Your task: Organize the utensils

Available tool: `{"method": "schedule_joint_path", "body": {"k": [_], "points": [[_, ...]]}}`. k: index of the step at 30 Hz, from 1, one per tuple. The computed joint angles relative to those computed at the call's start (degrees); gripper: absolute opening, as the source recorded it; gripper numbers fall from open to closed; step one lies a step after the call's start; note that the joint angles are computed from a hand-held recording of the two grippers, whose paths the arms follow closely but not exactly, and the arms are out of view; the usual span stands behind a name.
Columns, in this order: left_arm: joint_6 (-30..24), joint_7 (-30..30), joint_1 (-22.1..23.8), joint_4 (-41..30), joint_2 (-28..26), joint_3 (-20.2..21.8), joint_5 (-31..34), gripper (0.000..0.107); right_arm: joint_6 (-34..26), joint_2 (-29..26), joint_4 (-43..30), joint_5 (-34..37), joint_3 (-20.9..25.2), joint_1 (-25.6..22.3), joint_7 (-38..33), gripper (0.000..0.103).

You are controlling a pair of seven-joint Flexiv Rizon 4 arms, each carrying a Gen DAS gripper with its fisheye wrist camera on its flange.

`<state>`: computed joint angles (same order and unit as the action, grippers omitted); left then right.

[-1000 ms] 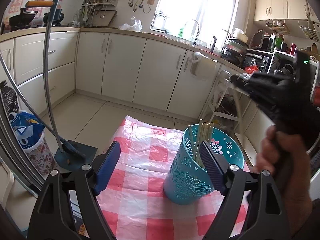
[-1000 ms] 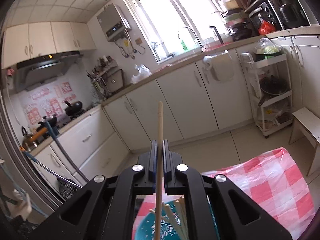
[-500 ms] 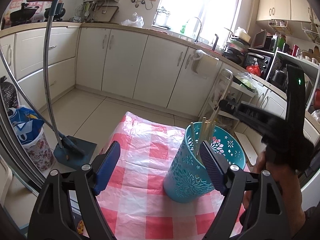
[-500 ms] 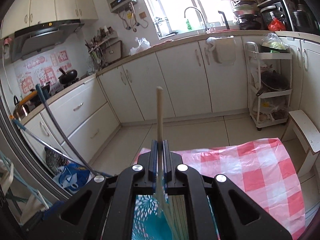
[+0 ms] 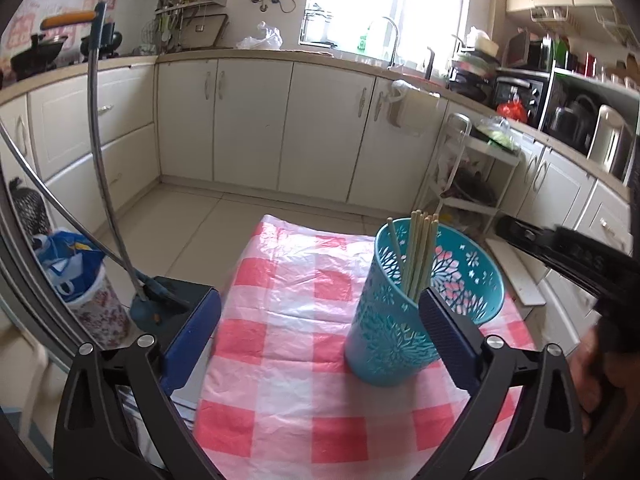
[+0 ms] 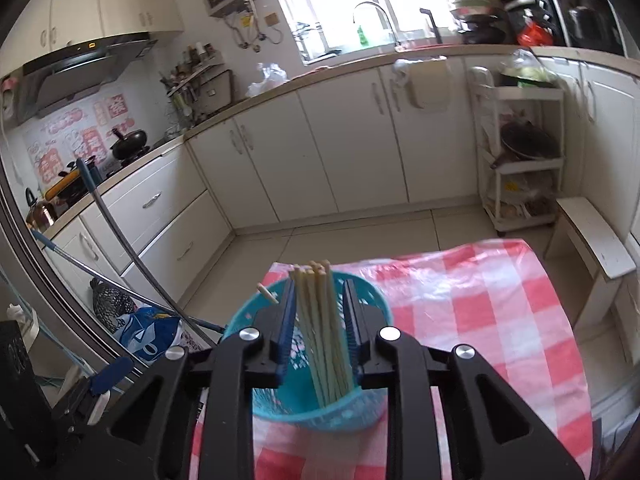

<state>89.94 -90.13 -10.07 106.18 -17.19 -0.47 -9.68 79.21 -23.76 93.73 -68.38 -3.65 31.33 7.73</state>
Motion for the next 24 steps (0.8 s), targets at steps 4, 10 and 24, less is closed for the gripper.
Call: {"method": "schedule_joint_path", "body": {"k": [4,10,24], "points": [[-2.9,-5.0,-4.2,0.2,2.3,5.8,4.9,0.095,-1.9,3.3,4.9,-0.8,1.5,-0.1,2.1,0.026],[-8.8,-12.5,-5.5,0.7,6.9,8.5,14.9,0.095,-4.8,6.2,8.7,0.0,5.3,-0.7,1.3,0.037],[-16.6,-14.0,0.8,8.0,19.9,1.3,18.6,0.095,-9.9,13.1,15.3,3.4,11.3,-0.5,1.0,0.051]]}}
